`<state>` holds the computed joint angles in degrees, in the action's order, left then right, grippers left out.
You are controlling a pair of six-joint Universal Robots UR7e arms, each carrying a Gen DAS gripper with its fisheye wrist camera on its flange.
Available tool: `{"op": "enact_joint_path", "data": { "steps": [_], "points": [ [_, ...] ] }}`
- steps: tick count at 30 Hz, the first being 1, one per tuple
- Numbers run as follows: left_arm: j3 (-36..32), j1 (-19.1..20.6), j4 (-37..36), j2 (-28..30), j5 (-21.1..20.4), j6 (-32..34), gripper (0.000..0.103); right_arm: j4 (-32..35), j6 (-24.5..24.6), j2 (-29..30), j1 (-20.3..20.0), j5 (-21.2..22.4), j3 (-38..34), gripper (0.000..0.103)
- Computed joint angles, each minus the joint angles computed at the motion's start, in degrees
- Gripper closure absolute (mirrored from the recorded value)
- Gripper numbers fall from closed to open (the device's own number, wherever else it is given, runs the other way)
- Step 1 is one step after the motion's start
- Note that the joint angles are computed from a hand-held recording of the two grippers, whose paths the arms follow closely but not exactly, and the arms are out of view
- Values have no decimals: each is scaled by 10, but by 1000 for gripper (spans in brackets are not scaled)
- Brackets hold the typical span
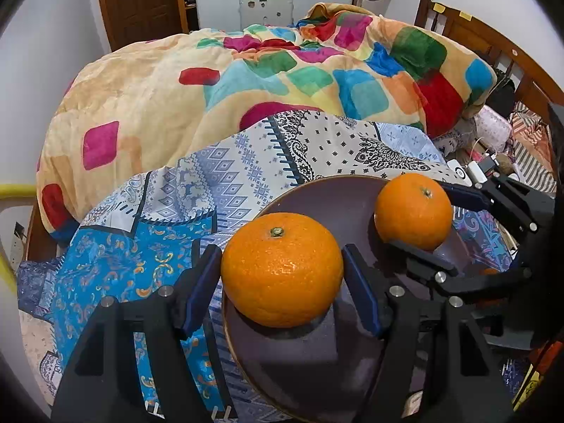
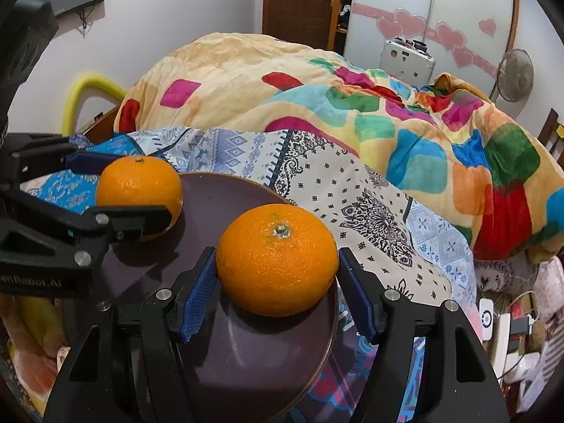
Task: Organize fruits
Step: 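Carry both oranges onto the brown plate and open both grippers, then lift both grippers away from the plate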
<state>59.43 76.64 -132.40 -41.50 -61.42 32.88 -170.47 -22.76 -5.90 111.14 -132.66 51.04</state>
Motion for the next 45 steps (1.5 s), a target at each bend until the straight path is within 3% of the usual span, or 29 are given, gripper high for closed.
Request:
{"op": "enact_joint_path", "data": {
  "steps": [6, 10, 24, 35, 45],
  "points": [
    [7, 1, 6, -8, -10, -11, 33, -8, -4, -9, 4, -5, 20, 38],
    [53, -8, -56, -35, -11, 14, 23, -33, -6, -24, 8, 3, 48, 37],
    [222, -20, -193, -163, 6, 60, 22, -180, -35, -82, 48, -10, 182, 33],
    [332, 11, -242, -246, 30, 72, 19, -257, -23, -97, 72, -16, 276, 27],
    [393, 48, -268, -273, 42, 96, 19, -255, 1, -78, 66, -30, 299, 27]
  ]
}}
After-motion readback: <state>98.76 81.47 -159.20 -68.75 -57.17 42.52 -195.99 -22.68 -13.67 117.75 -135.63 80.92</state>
